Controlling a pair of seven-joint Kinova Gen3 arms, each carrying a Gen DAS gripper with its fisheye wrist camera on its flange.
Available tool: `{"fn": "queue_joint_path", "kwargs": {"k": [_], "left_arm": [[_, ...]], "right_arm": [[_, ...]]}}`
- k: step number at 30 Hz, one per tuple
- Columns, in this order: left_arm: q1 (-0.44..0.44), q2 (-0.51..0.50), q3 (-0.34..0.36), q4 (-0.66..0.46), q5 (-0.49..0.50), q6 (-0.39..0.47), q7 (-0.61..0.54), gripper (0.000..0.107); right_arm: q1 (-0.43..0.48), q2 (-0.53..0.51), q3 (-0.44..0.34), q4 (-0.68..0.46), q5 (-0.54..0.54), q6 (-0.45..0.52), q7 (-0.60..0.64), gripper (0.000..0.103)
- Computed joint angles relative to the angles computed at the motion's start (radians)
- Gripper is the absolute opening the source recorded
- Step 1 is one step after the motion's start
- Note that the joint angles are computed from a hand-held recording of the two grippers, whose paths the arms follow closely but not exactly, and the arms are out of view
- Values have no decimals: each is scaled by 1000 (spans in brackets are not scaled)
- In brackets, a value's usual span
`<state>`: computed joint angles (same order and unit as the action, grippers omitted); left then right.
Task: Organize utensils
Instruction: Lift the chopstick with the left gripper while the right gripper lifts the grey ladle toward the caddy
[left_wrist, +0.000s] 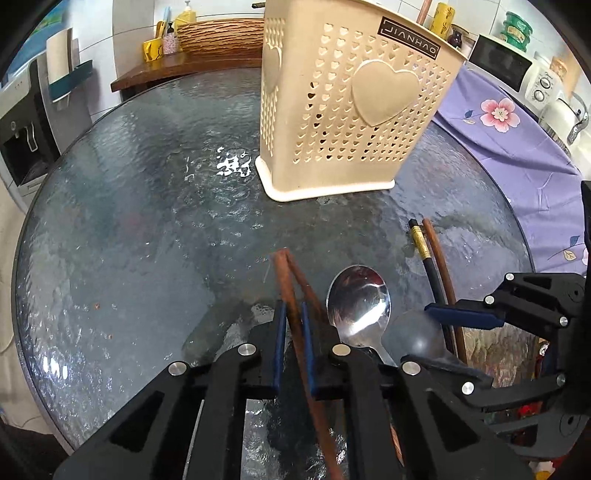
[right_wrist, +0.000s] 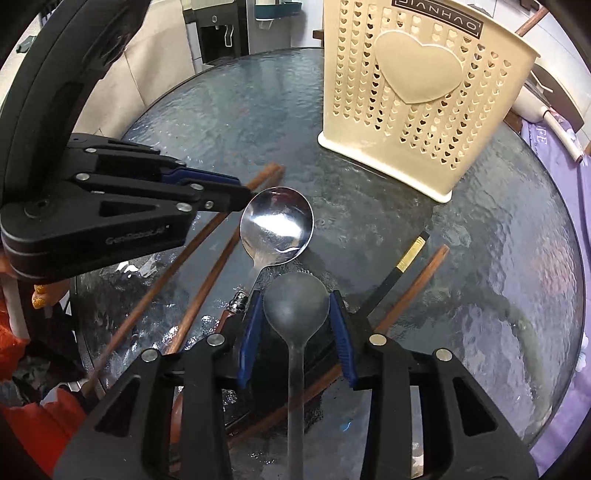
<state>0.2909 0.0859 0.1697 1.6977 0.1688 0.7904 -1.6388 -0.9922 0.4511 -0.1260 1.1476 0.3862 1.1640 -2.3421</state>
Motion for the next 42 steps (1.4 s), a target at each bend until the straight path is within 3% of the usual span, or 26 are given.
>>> {"fn": "queue_joint_path", "kwargs": {"k": [6, 12, 20, 25, 42], "left_arm": [[-23, 12, -3, -12, 63, 19, -42, 8], [-61, -15, -12, 0, 163, 9, -126, 8], [-64, -150, -43, 23, 243, -65, -216, 7], [-54, -229, -77, 45, 291, -121, -263, 7], [-3, -309, -117, 44, 287, -158, -299, 7]], "right_arm": [[-16, -10, 7, 28, 30, -25, -30, 37], [-44, -58, 15, 96, 107, -81, -137, 37], [-87, -163, -2, 186, 312, -130, -341, 37], [-99, -198, -41, 200, 425, -113, -417, 37], [-108, -245, -100, 219, 570, -98, -539, 37]]}}
